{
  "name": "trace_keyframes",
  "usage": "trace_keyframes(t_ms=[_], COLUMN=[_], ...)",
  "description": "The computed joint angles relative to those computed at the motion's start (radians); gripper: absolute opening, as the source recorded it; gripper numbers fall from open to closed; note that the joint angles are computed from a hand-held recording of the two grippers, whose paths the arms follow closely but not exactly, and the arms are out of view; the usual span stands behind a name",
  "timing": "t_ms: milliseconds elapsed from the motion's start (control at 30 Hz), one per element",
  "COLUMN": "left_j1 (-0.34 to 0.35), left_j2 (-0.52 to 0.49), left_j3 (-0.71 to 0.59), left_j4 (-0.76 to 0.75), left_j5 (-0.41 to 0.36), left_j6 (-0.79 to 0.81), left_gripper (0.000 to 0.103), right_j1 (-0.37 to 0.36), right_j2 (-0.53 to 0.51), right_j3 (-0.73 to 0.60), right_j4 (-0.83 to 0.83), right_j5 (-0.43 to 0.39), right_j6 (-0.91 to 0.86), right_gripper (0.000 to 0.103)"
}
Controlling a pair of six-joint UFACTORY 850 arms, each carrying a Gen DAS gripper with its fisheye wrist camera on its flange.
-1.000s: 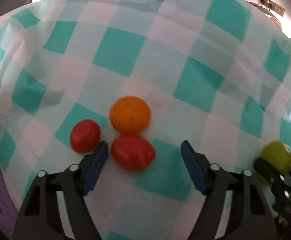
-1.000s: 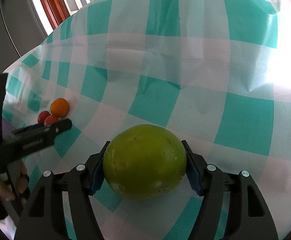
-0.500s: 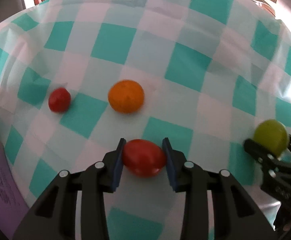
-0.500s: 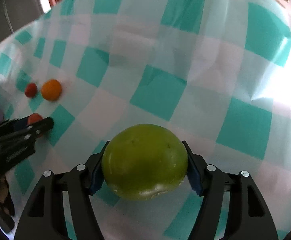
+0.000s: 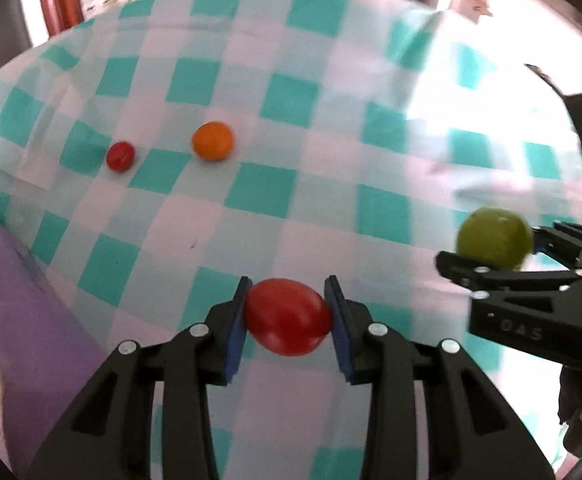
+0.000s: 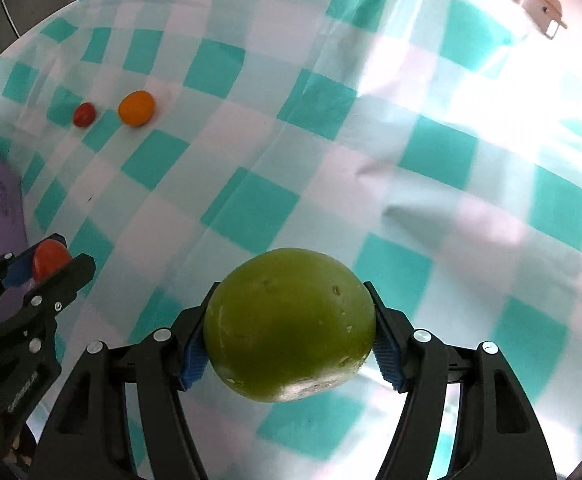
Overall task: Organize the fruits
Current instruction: 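Carry the green fruit and red tomato over the white box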
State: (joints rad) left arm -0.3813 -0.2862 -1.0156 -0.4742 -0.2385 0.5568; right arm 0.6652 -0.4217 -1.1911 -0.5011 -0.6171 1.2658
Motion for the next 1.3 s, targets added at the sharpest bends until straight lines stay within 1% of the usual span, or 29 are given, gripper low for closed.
trace_keyframes(t_ms=[67,100,167,200,267,333,367,467,533,667,767,867,900,1000,1100,1300], left_j1=[-0.018,-0.014,-0.015,-0.005,0.013,0.044,0.064,0.117,0.167,0.253,0.345,0.420,0.462,0.558,0.639,0.757], left_j2=[0.053,0.086,0.139,0.180,0.227,0.285,0.326,0.405,0.471,0.569,0.644,0.693,0.712,0.740,0.757,0.769], left_j3=[0.039,0.062,0.094,0.119,0.133,0.166,0.189,0.229,0.263,0.310,0.339,0.355,0.360,0.365,0.368,0.372], left_j4=[-0.067,-0.132,-0.182,-0.220,-0.230,-0.274,-0.278,-0.291,-0.306,-0.342,-0.394,-0.431,-0.447,-0.481,-0.497,-0.506], left_j5=[0.000,-0.007,-0.017,-0.026,-0.050,-0.063,-0.073,-0.107,-0.136,-0.188,-0.243,-0.289,-0.316,-0.376,-0.426,-0.493], left_j6=[0.063,0.135,0.188,0.231,0.246,0.307,0.323,0.353,0.387,0.464,0.559,0.619,0.648,0.716,0.755,0.798], left_gripper=[0.037,0.037,0.037,0.037,0.037,0.037,0.037,0.037,0.037,0.037,0.037,0.037,0.037,0.037,0.037,0.037], right_j1=[0.028,0.041,0.072,0.096,0.138,0.176,0.191,0.252,0.283,0.347,0.395,0.432,0.441,0.470,0.497,0.520], right_j2=[0.031,0.043,0.075,0.087,0.099,0.099,0.099,0.081,0.058,0.008,-0.039,-0.085,-0.099,-0.147,-0.195,-0.283], right_j3=[0.013,0.015,0.032,0.026,0.005,-0.032,-0.043,-0.108,-0.154,-0.253,-0.343,-0.425,-0.449,-0.532,-0.618,-0.771], right_j4=[-0.012,-0.020,-0.039,-0.048,-0.062,-0.069,-0.073,-0.090,-0.101,-0.117,-0.129,-0.142,-0.145,-0.154,-0.162,-0.165], right_j5=[-0.041,-0.060,-0.098,-0.127,-0.175,-0.220,-0.234,-0.281,-0.308,-0.365,-0.416,-0.457,-0.469,-0.508,-0.545,-0.599], right_j6=[0.031,0.046,0.081,0.099,0.129,0.147,0.154,0.172,0.178,0.183,0.174,0.159,0.156,0.142,0.120,0.067], right_gripper=[0.066,0.066,0.066,0.066,0.066,0.066,0.066,0.066,0.066,0.066,0.066,0.066,0.066,0.066,0.066,0.066])
